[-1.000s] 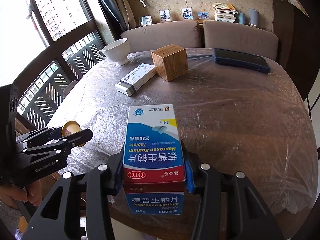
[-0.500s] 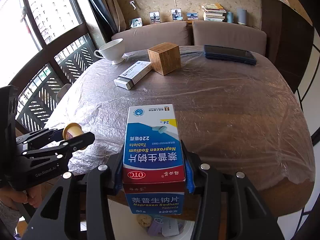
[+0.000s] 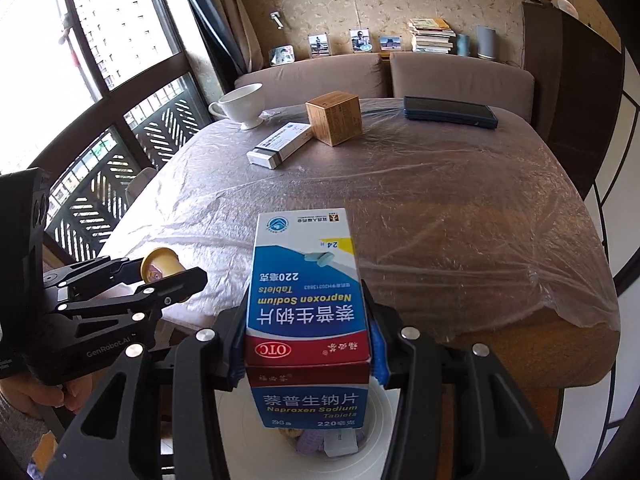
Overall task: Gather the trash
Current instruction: 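Carry the yellow toy and Naproxen box over the white bin with both tools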
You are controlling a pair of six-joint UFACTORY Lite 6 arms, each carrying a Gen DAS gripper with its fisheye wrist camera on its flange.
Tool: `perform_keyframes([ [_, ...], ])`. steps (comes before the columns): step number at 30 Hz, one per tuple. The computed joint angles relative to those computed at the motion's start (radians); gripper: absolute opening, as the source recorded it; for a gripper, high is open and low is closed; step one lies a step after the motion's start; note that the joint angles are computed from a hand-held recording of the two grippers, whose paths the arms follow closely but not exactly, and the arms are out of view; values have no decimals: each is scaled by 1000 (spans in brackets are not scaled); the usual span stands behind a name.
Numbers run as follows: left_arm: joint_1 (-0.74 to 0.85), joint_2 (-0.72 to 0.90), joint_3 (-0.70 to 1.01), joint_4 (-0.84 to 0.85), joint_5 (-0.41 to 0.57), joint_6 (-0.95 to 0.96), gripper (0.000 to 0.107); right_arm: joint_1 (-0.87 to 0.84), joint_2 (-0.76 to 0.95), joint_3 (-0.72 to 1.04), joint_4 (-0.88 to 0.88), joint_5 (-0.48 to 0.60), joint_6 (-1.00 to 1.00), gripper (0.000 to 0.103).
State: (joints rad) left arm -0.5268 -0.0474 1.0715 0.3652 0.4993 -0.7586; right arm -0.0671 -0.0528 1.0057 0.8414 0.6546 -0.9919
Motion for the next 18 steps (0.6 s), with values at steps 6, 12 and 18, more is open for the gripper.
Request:
perform_keyframes([
  [6, -170, -65, -73, 187, 93, -333, 47, -131, -141, -143, 28, 119, -144, 46],
  [12, -323, -112, -153, 282, 184, -581, 47, -245, -255, -267, 22, 216, -236, 46],
  [18, -410, -164, -202, 292, 248, -677, 47, -324, -357, -348, -3, 293, -258, 46],
])
